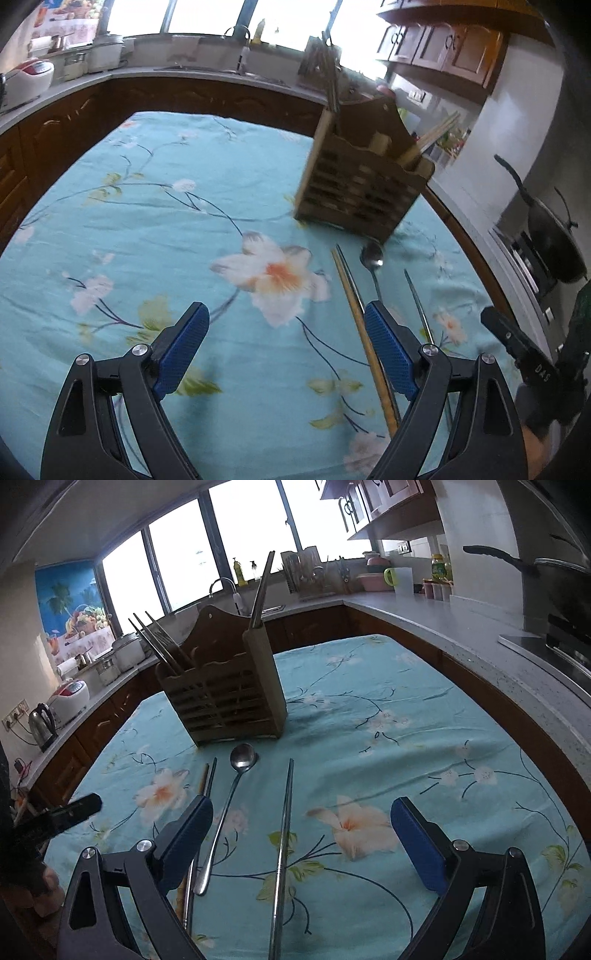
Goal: Organize utensils
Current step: 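Move both open tools back down to the remaining utensils, then grasp the wooden chopstick with the left tool while the right tool grasps a metal chopstick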
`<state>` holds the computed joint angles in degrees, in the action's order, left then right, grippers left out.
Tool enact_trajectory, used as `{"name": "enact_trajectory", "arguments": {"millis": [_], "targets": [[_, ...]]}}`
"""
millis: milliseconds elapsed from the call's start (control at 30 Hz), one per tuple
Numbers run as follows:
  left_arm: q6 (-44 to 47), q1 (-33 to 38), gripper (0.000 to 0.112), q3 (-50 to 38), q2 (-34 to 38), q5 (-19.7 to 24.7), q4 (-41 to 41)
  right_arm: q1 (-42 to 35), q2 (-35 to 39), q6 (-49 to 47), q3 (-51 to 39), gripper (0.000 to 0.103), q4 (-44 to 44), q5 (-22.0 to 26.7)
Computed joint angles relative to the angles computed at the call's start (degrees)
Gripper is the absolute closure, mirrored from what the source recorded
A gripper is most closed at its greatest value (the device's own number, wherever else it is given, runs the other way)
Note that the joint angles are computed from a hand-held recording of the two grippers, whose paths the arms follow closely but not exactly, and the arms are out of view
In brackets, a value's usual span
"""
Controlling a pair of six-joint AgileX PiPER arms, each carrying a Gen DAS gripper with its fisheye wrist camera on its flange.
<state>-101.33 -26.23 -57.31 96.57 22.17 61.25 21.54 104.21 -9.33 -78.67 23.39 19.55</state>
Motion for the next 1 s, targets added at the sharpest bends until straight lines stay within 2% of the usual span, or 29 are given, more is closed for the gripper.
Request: {"name": "enact_trajectory", "arguments": {"millis": [133, 233, 267, 367, 433, 533, 567, 633, 700, 867, 933, 1000], "targets": [[6.5, 0.0, 0.024, -2.6, 2.0, 0.3, -6.2, -0.4, 0.1, -2.0, 0.2, 0.005, 1.8, 0.2], [16.1, 0.8, 0.024, -5.8, 4.2, 0.0, -15.1, -0.9, 0.9, -3.8, -0.3, 0.005, 3.8, 1.3], [20.3, 1.1, 0.025, -7.5, 5.3, 0.5, -18.9, -1.0, 1.1, -3.8, -0.4, 0.005, 3.9, 1.6], [26.5, 1.2, 0.027, -11.9, 8.1, 2.8, -23.6, -1.6, 1.7, -4.8, -1.0, 0.006, 5.2, 2.5], [30.9, 1.5, 0.032, -15.0, 10.0, 4.1, -27.0, -2.0, 2.0, -5.2, -1.5, 0.008, 5.7, 3.2], [37.6, 2.4, 0.038, -20.0, 13.2, 5.1, -32.5, -2.6, 2.9, -5.4, -2.8, 0.018, 6.1, 4.4], [39.6, 2.7, 0.041, -21.4, 14.2, 5.3, -34.0, -2.8, 3.2, -5.4, -3.4, 0.024, 6.4, 5.0], [44.6, 3.4, 0.054, -25.4, 16.8, 6.9, -38.1, -3.1, 3.9, -5.2, -4.3, 0.037, 6.2, 5.8], [47.2, 3.8, 0.057, -28.5, 19.0, 8.1, -39.9, -2.9, 4.5, -3.9, -5.4, 0.052, 4.5, 6.6], [52.1, 4.8, 0.064, -34.7, 23.9, 10.2, -43.2, -3.2, 6.6, -3.9, -7.9, 0.057, 4.9, 8.8], [53.9, 5.0, 0.073, -36.9, 25.7, 11.4, -44.1, -3.1, 7.3, -3.4, -9.0, 0.058, 4.6, 9.4], [53.4, 4.8, 0.075, -38.0, 26.6, 12.1, -42.2, -3.0, 7.9, -2.6, -10.0, 0.061, 3.8, 10.0]]}}
